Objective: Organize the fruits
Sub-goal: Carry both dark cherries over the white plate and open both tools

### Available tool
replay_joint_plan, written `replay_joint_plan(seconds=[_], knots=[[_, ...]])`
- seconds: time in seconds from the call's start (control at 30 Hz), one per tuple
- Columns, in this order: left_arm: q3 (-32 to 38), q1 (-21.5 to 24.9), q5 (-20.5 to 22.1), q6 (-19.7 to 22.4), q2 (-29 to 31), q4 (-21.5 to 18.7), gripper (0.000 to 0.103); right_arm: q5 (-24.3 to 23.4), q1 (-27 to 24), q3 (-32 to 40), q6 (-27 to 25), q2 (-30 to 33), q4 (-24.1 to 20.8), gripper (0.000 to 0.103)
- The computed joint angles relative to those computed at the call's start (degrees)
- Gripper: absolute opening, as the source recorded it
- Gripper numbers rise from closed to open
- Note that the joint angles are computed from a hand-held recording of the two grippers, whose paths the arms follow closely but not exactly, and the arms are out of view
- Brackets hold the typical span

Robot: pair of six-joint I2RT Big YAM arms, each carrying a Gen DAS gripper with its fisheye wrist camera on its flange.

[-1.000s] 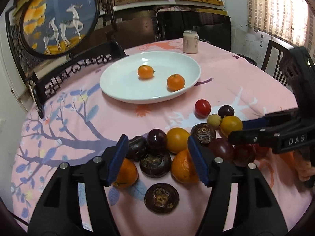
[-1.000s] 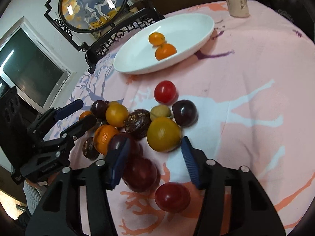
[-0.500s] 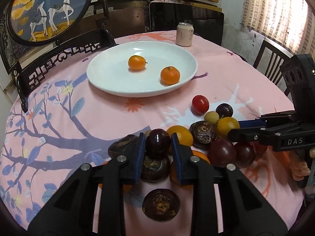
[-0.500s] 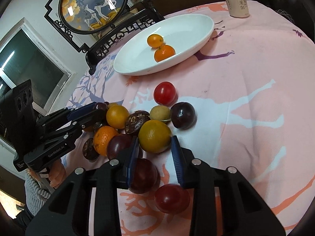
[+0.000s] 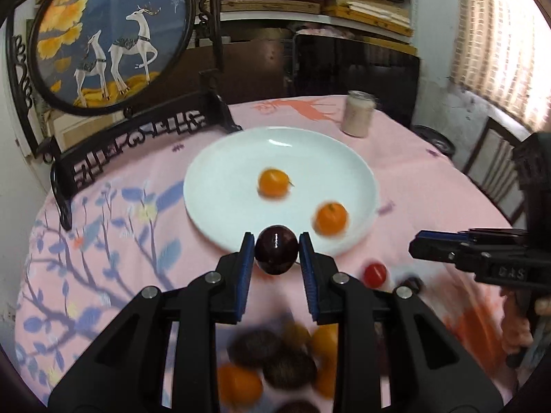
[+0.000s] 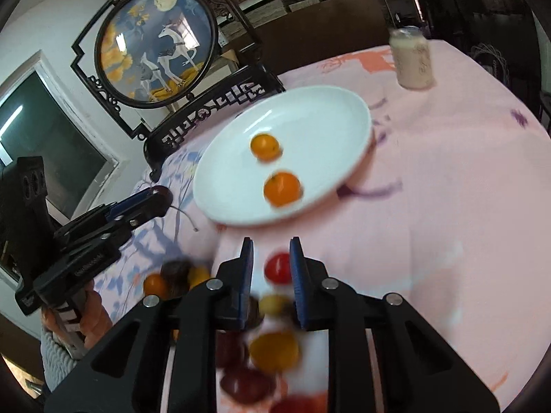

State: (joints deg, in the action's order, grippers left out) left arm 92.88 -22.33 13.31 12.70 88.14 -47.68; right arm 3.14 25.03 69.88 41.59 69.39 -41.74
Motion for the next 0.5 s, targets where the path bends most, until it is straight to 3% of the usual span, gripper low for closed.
replay_joint_plan(seconds=[0.03, 0.1, 0.3, 0.37, 0.5], knots=[[0.91, -0.14, -0.85, -1.05, 1.02, -0.15, 0.027, -1.31, 0.07, 0.81, -0.81, 0.67, -0.82, 0.023], [1.12, 0.51, 1.29, -2.4, 1.77, -0.62, 0.027, -0.54, 1.97, -0.82, 0.13, -0.88, -0.83, 0.023], [0.09, 1.33, 2.32, -1.4, 1.59, -0.79, 0.027, 1.02, 2.54, -6.71, 5.13, -4.1, -0.09, 0.024], [-0.35, 1.35, 2.33, -1.1, 1.06, -0.21, 0.027, -2.49, 1.02, -6.64, 6.16, -3.31, 0.03, 0.025], [-0.73, 1.45, 3.21, -0.86, 0.49, -0.07, 0.027, -4.18, 0.85, -6.78, 7.14, -1.96, -0.33, 0.026]])
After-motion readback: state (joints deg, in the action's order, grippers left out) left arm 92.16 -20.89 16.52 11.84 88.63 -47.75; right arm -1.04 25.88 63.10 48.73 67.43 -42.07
